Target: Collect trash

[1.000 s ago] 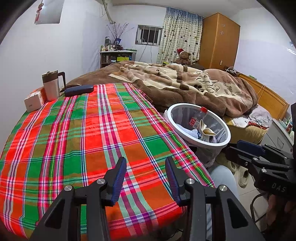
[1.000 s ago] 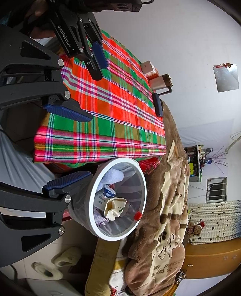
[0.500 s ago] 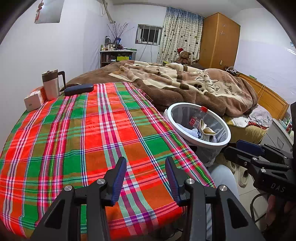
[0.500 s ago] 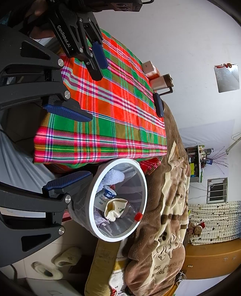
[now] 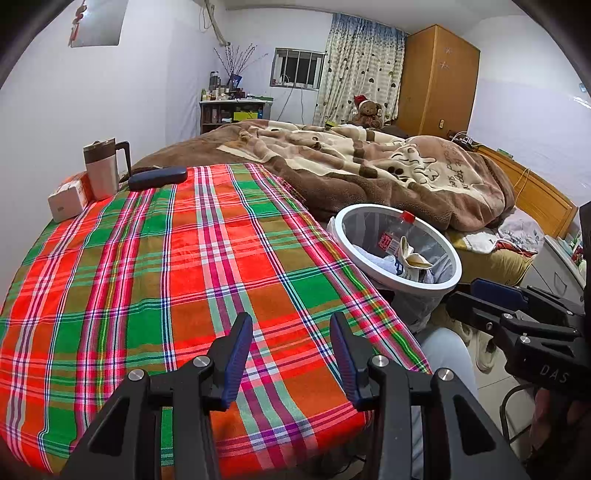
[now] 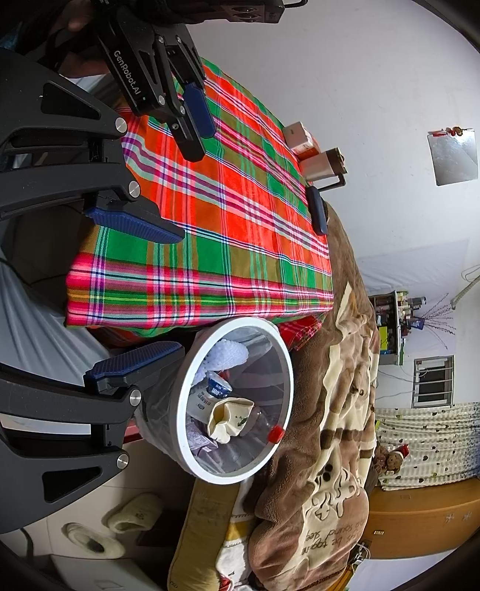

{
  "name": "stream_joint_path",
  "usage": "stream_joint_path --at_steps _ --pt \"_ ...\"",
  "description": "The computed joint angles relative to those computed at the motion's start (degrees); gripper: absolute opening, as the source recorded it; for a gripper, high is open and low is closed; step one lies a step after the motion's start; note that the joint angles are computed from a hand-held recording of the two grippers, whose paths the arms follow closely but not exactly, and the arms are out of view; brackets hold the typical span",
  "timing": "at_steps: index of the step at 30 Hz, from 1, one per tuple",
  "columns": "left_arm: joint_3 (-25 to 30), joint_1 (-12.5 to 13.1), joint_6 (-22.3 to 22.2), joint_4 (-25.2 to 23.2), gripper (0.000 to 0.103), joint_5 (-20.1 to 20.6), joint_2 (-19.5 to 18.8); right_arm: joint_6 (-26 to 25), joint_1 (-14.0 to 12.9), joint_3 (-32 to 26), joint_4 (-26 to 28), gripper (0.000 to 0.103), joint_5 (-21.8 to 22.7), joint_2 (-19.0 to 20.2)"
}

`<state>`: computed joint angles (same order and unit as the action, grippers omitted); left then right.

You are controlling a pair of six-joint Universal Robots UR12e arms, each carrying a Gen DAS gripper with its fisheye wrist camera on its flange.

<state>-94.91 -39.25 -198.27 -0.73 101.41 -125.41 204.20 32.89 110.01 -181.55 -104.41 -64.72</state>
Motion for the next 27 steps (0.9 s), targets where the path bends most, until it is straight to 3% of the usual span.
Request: stream_joint_path --at_steps 27 --pt "0.01 -0.01 0.02 0.39 0.043 0.52 -0.18 0.09 0.15 -0.36 0.37 0.057 -0.04 0.15"
